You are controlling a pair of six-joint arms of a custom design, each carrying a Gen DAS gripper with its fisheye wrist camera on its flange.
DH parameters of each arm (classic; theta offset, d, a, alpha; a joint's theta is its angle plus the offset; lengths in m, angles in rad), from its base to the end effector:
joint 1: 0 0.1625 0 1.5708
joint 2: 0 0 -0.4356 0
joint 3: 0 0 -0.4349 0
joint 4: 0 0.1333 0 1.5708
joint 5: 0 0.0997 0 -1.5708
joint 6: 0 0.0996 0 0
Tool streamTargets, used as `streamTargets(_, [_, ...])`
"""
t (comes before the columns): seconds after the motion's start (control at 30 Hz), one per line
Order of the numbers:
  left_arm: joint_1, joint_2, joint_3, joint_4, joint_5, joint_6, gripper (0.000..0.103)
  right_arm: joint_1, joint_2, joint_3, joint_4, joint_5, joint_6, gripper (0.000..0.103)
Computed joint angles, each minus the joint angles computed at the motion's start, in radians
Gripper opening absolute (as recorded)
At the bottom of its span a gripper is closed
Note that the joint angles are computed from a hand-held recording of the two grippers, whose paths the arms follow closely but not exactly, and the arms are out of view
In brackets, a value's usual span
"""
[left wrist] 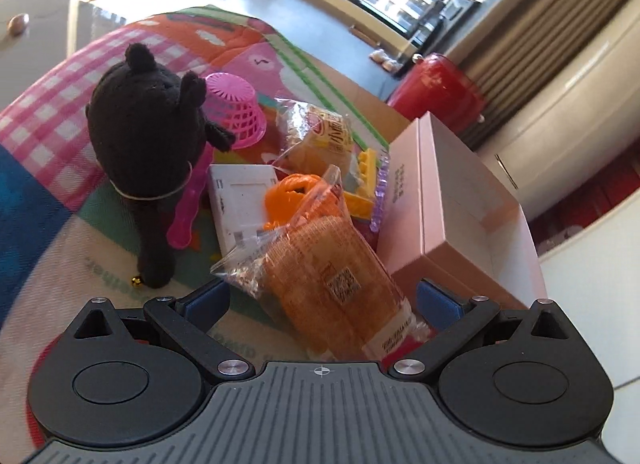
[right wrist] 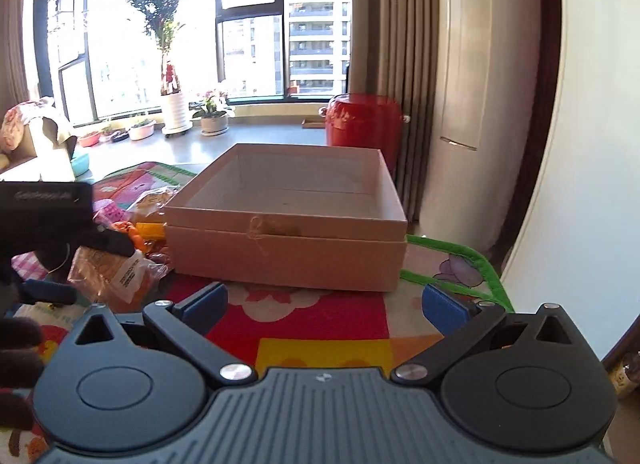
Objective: Organize objects
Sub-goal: 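Grasp the bagged bread roll with the left gripper, then carry the bread roll into the pink box with the left gripper while the right drops the plush toy in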
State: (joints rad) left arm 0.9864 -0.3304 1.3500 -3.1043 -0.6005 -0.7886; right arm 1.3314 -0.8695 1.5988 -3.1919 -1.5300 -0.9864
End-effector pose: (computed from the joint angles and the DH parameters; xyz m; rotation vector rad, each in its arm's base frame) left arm -0.2364 -0.7480 -0.0667 -0.5714 2.3374 -1.2808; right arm -0.0433 -0.7567 0.2206 0.9266 -2.2982 0.9979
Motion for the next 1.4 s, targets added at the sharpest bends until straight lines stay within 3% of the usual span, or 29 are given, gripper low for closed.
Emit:
streamTargets(0.07, [0.004, 0.008, -0.016, 0.038, 0.005, 0.043, 0.101, -0.003, -0.011, 0.012, 0.002, 0.003, -0.005, 0.103])
streamTargets(0.1, [0.004, 0.003, -0.003, 0.031, -0.006, 0.096, 0.094, -0.006, -0.016, 0.018, 0.001, 0.008, -0.009, 0.103])
streamTargets(0.13, [0.001, -0.008, 0.027, -0.017, -0.035, 0.183, 0.067, -0.009, -0.022, 0.024, 0.003, 0.015, -0.010, 0.103])
streamTargets(0.2, [-0.011, -0.037, 0.100, -0.070, -0.048, 0.312, 0.061, -0.011, -0.039, 0.042, 0.009, 0.021, -0.012, 0.103])
streamTargets(0.27, [-0.031, -0.061, 0.186, -0.176, -0.023, 0.444, 0.060, -0.008, -0.048, 0.053, 0.028, 0.026, -0.020, 0.103])
streamTargets(0.4, [-0.054, -0.141, 0.331, -0.259, 0.005, 0.550, 0.060, 0.014, -0.057, 0.078, 0.079, 0.028, -0.050, 0.103])
streamTargets(0.6, [-0.073, -0.276, 0.498, -0.377, 0.045, 0.575, 0.060, 0.081, -0.022, 0.094, 0.166, -0.016, -0.070, 0.103])
streamTargets(0.73, [-0.088, -0.304, 0.538, -0.512, 0.135, 0.690, 0.060, 0.131, 0.014, 0.094, 0.181, -0.035, -0.077, 0.103])
streamTargets(0.87, [-0.063, -0.354, 0.573, -0.543, 0.147, 0.669, 0.060, 0.179, 0.072, 0.077, 0.172, -0.008, -0.124, 0.103])
streamTargets(1.03, [-0.024, -0.402, 0.601, -0.496, 0.135, 0.594, 0.060, 0.237, 0.209, -0.013, 0.154, -0.001, -0.145, 0.103])
streamTargets(1.2, [-0.010, -0.404, 0.612, -0.456, 0.157, 0.535, 0.058, 0.272, 0.355, -0.135, 0.122, -0.073, -0.240, 0.103])
streamTargets(1.3, [-0.009, -0.416, 0.640, -0.446, 0.127, 0.495, 0.058, 0.280, 0.379, -0.179, 0.165, -0.137, -0.199, 0.080])
streamTargets(1.4, [-0.026, -0.408, 0.641, -0.434, 0.147, 0.500, 0.058, 0.268, 0.318, -0.142, 0.233, -0.117, -0.120, 0.075])
